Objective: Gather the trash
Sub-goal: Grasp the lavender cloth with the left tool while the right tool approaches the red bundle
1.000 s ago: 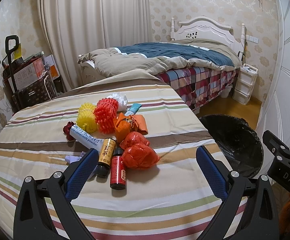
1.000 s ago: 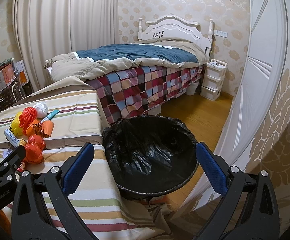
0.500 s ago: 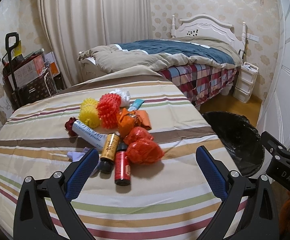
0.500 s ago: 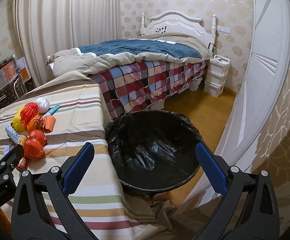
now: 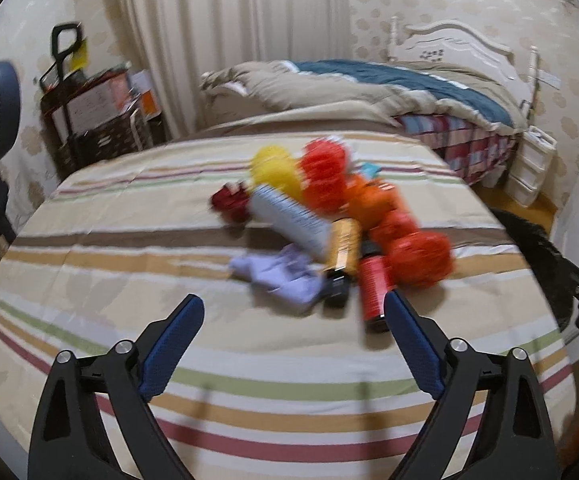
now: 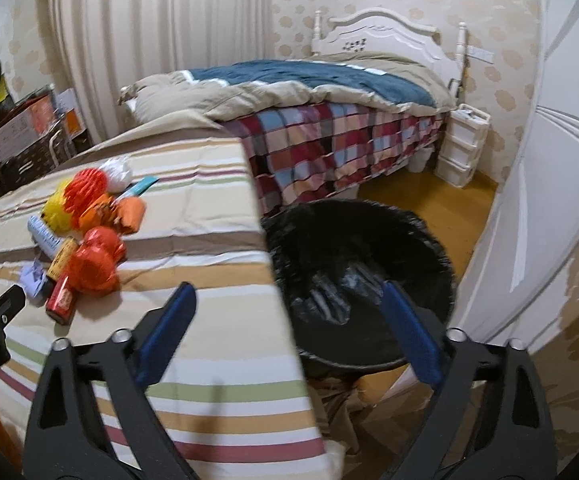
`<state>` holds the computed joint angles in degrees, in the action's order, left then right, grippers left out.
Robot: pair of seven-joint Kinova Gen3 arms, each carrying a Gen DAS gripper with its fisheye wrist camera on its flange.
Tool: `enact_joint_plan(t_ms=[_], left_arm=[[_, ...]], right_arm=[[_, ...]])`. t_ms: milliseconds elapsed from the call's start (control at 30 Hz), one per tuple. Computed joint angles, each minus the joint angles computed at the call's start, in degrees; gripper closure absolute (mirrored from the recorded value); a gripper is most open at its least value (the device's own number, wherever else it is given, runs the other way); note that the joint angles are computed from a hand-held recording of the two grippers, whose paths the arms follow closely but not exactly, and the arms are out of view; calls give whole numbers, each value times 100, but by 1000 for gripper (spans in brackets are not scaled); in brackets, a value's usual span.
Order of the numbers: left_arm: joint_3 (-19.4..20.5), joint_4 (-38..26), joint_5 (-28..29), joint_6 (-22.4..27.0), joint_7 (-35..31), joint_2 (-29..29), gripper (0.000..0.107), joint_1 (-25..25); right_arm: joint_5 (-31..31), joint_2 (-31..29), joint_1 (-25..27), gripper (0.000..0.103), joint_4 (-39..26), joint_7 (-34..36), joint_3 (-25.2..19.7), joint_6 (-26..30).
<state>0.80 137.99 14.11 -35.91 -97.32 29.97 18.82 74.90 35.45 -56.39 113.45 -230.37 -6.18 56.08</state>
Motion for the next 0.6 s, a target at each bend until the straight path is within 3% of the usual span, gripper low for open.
enact_joint_plan(t_ms=[100,300,500,600], left_arm=[[54,-51,-125,287,63,-73,23,-318],[-40,-259,-242,652,131,-97,23,-429],[-83,-659,-273,1047,104,-19,23,-367],[-286,-963,-83,1414,-43,54,23,-166]], right_arm=[[67,31,92,20,-94,157,-16,-203],[90,91,139,20,-333,543,72,-372],[84,150,222,20,-535,870,180,-584],[55,170,239,20,-620,996,233,-662]])
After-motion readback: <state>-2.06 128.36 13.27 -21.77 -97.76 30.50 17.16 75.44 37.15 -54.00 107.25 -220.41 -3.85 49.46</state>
